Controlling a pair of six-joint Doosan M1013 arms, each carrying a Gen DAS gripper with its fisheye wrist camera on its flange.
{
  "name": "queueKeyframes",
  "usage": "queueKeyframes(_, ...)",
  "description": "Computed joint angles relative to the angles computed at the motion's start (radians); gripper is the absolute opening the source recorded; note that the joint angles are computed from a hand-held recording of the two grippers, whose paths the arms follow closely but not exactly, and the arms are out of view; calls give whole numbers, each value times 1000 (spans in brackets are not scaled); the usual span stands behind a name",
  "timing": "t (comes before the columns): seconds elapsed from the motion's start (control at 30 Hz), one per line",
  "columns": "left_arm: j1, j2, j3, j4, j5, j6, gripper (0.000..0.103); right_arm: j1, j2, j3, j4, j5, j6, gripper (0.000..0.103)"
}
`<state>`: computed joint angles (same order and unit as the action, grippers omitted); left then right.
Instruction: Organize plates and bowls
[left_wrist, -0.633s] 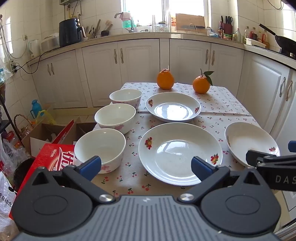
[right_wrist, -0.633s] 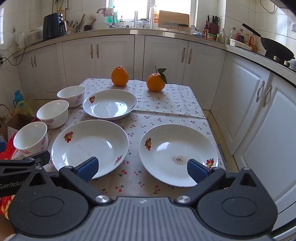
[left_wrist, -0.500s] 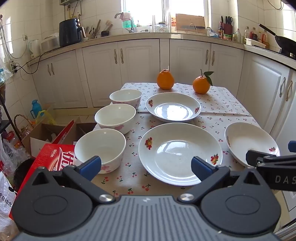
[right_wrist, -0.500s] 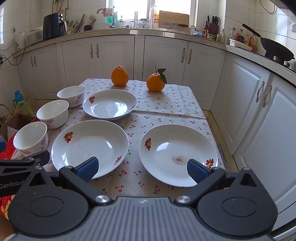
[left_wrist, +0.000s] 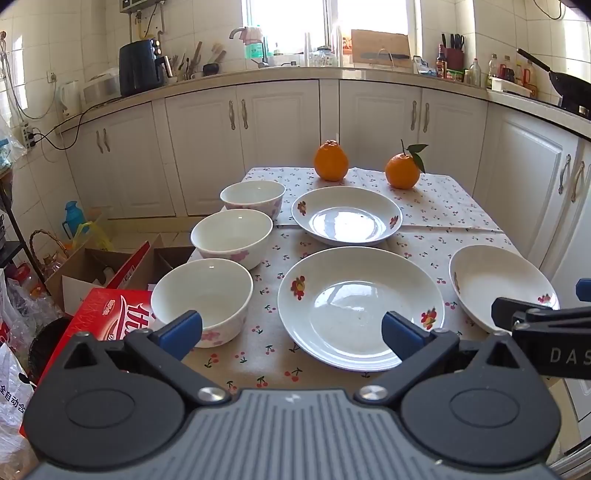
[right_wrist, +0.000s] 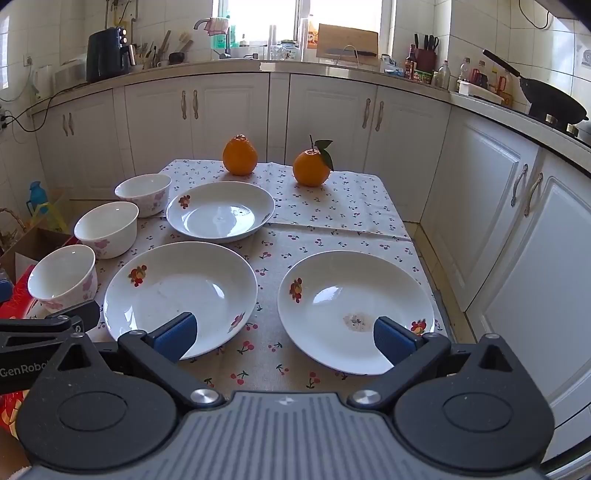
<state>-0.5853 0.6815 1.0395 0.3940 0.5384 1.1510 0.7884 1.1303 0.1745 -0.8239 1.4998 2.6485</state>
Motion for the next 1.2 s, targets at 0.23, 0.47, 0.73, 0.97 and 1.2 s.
queueKeyframes(0.23,0,-4,7,3,-4,-2,103,1,5,-10,-4,5,-3,103)
queueKeyframes(0.47,0,-4,8,4,-5,-5,103,2,3,-5,-6,2,0,103)
queueKeyframes(0.73,0,-4,8,4,-6,-4,103,2,4,-7,-7,3,-2,103)
queueKeyframes(0.97,0,-5,8,4,-6,-4,103,2,3,-5,-7,2,-2,103)
queueKeyframes(1.2,0,-5,8,6,-6,-5,103,2,4,-9,-8,2,-5,103)
